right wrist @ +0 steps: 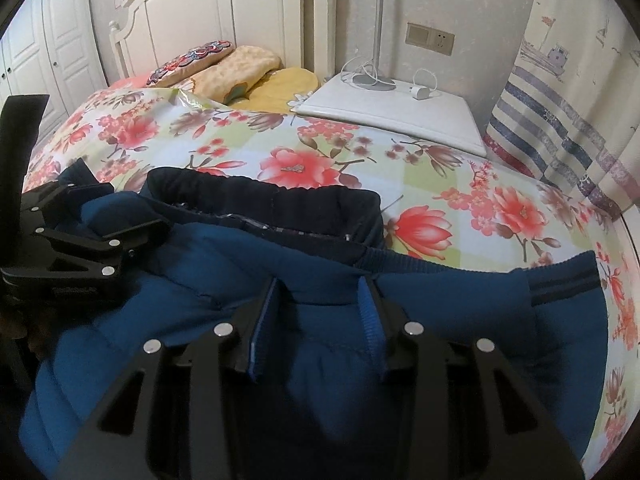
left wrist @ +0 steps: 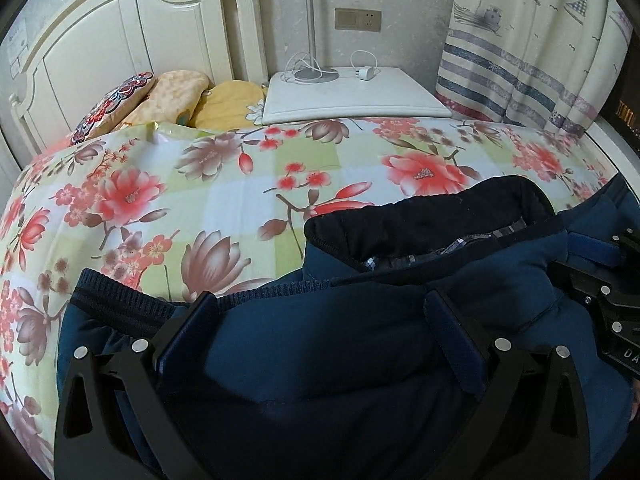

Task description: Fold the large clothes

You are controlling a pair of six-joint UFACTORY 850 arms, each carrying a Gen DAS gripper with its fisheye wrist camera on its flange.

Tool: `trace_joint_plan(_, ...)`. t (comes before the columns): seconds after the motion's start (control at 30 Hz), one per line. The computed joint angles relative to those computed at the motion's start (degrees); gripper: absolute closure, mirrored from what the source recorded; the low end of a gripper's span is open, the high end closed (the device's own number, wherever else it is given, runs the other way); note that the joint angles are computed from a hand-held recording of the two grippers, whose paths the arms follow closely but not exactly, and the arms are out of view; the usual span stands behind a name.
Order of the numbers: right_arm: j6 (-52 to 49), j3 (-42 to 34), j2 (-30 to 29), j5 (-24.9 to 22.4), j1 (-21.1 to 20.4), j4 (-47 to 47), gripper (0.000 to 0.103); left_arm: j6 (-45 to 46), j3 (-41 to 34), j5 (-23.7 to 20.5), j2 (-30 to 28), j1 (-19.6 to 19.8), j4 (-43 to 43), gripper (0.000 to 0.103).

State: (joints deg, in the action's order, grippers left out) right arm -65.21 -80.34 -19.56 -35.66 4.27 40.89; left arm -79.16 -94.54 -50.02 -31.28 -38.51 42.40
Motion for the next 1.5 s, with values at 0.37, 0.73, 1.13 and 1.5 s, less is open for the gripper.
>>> trace_joint_plan(0.37, 6.09, -0.13, 2.72, 4.21, -2.62, -4.21, 0.05, -0.6, 0.41, 0.55, 0.26, -0.01, -0.13, 0.004)
trace_joint_plan(0.73, 10.7, -5.55, -4.46, -1.05, -8.29, -1.83, 0.046, -0.49, 0.08, -1.43, 1.03, -0.15, -0.31, 0.004)
trace_joint_plan(1.13, 9.1, -5.66, -4.85, -2.58, -9.02, 1.26, 0.044, -7.57, 14.48, 5.42, 11.71, 5.06, -3.26, 0.004)
trace_joint_plan(1.5, 4.05, 1.28, 4.85, -1.06, -6.42, 3.76, 0.037, -17.75, 8.67, -6.53, 11.25, -3.88, 12.03, 0.004)
